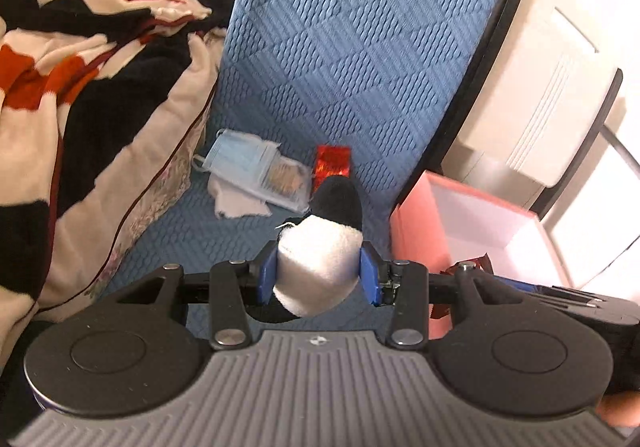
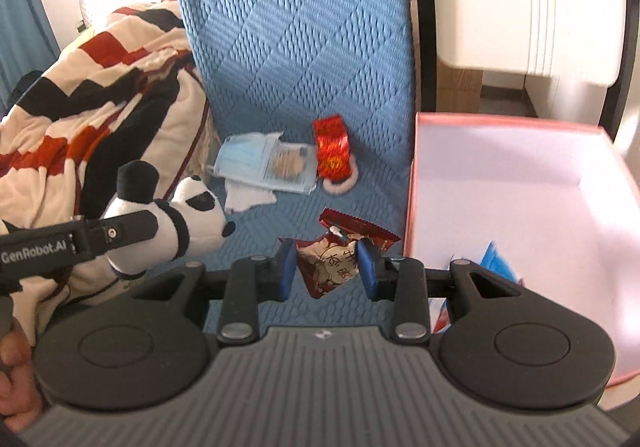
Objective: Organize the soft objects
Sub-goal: 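Carry the panda plush and red wrapper with both grippers over the pink box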
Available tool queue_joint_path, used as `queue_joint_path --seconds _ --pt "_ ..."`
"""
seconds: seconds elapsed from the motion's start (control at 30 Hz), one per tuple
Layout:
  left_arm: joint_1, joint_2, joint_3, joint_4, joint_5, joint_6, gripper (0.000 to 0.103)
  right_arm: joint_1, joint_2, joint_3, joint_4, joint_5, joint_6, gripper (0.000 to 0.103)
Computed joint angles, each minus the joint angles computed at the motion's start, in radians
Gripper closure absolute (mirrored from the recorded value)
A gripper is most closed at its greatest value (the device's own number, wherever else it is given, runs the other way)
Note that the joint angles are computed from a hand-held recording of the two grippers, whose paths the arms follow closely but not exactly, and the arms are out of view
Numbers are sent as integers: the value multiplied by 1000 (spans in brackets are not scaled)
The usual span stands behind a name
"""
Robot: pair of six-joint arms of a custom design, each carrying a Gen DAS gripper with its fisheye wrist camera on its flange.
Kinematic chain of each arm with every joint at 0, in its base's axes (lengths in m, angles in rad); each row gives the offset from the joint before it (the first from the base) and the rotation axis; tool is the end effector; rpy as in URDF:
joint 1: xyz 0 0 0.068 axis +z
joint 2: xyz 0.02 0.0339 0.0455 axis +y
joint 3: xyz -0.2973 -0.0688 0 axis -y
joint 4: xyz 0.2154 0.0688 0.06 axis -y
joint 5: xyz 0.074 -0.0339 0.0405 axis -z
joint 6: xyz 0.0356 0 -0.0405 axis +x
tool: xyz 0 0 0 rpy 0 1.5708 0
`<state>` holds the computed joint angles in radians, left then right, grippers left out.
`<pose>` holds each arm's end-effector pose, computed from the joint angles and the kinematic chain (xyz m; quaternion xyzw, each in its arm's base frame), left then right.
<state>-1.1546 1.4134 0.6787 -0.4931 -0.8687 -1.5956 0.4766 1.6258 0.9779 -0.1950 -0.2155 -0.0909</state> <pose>0.1082 -0.1775 0.2159 -0.2656 0.8565 -0.0712 0.4368 0.2779 0.1520 0.2470 -0.2969 0.8812 0.1665 0.3281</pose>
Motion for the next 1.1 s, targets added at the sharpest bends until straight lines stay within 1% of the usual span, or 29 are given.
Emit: queue_joint_path --seconds 0.17,0.33,0.57,0.9,1.03,1.1 --pt "36 -2 96 -28 -10 88 55 -34 -7 84 -57 -21 -21 66" --pt "69 15 177 -3 -10 189 55 -72 -14 162 -108 -53 -32 66" --pt "108 58 270 52 5 302 55 -135 -17 254 -168 -79 -71 66" --pt "122 150 396 120 17 419 55 -241 -31 294 -196 -131 -102 66" --pt "118 192 430 195 20 489 55 -288 -24 298 -196 -149 -127 66" --pt "119 226 459 206 27 513 55 -312 -16 292 -187 -150 -141 66"
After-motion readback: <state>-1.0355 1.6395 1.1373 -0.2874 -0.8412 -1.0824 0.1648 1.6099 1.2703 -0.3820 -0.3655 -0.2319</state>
